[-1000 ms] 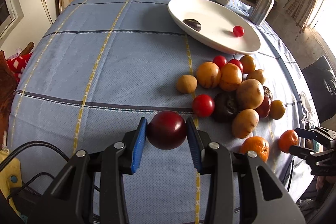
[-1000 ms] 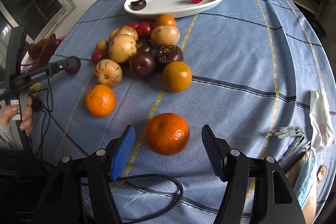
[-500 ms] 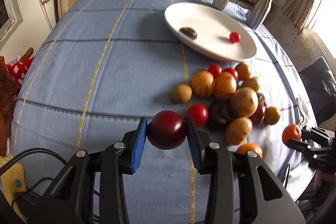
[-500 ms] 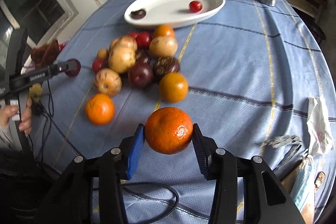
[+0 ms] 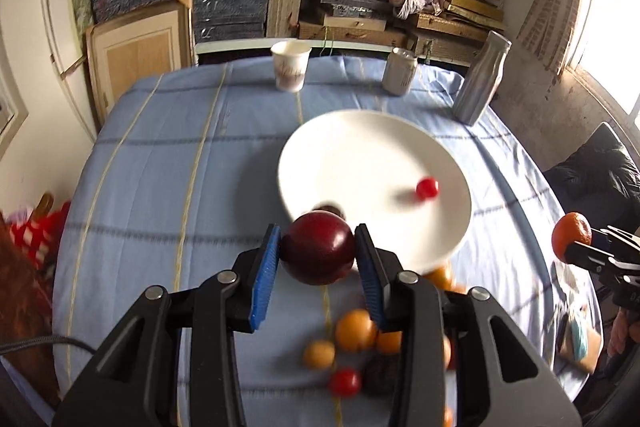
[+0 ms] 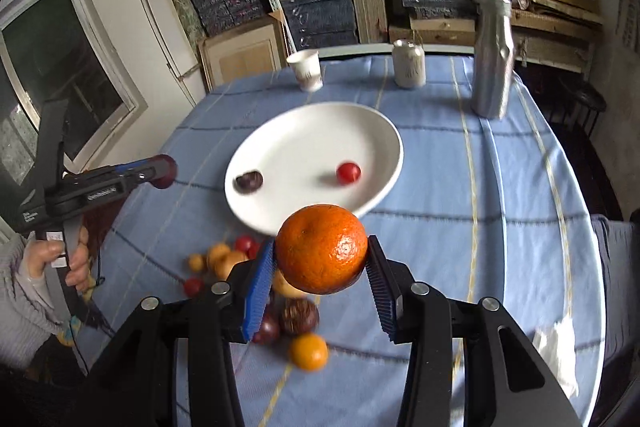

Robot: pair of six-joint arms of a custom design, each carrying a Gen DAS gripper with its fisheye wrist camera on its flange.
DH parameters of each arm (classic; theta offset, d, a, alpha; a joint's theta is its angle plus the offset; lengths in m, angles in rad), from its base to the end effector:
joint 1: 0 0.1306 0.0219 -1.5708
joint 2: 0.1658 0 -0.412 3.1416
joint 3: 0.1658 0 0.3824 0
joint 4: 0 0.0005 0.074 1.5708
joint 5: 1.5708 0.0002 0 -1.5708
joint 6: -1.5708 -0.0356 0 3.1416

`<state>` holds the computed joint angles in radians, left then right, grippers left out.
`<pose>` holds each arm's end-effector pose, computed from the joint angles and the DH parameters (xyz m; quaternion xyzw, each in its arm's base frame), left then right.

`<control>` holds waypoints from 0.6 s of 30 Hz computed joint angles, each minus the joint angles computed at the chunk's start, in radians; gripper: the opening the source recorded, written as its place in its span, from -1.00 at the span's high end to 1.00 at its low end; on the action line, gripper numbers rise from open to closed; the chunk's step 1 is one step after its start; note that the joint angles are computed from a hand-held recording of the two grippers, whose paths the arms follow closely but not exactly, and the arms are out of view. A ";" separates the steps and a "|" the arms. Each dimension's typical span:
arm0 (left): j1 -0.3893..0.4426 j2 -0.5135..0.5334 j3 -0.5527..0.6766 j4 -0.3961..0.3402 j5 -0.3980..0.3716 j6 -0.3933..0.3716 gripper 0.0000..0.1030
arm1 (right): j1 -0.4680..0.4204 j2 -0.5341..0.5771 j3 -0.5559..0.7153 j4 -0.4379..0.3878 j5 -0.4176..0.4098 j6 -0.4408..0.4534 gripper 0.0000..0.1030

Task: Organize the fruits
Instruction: 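Lower the apple onto the plate with the left tool while the right tool places the tangerine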

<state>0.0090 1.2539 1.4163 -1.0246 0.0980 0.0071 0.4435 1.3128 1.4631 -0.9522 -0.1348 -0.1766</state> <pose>0.4083 -0.0003 0.5165 0.0095 0.9369 -0.0456 0.3466 0.3937 0.1918 0.5194 -0.1481 0.9133 0.1736 0.3373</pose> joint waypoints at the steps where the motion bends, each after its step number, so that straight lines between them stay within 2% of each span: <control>1: -0.005 0.025 0.022 0.002 0.000 0.001 0.28 | 0.001 0.022 0.020 0.003 0.000 0.007 0.11; 9: -0.033 0.208 0.136 0.022 0.008 -0.007 0.28 | 0.015 0.199 0.146 -0.016 -0.026 0.049 0.11; 18: -0.035 0.350 0.193 0.028 0.025 -0.004 0.28 | 0.013 0.322 0.197 -0.016 -0.051 0.048 0.11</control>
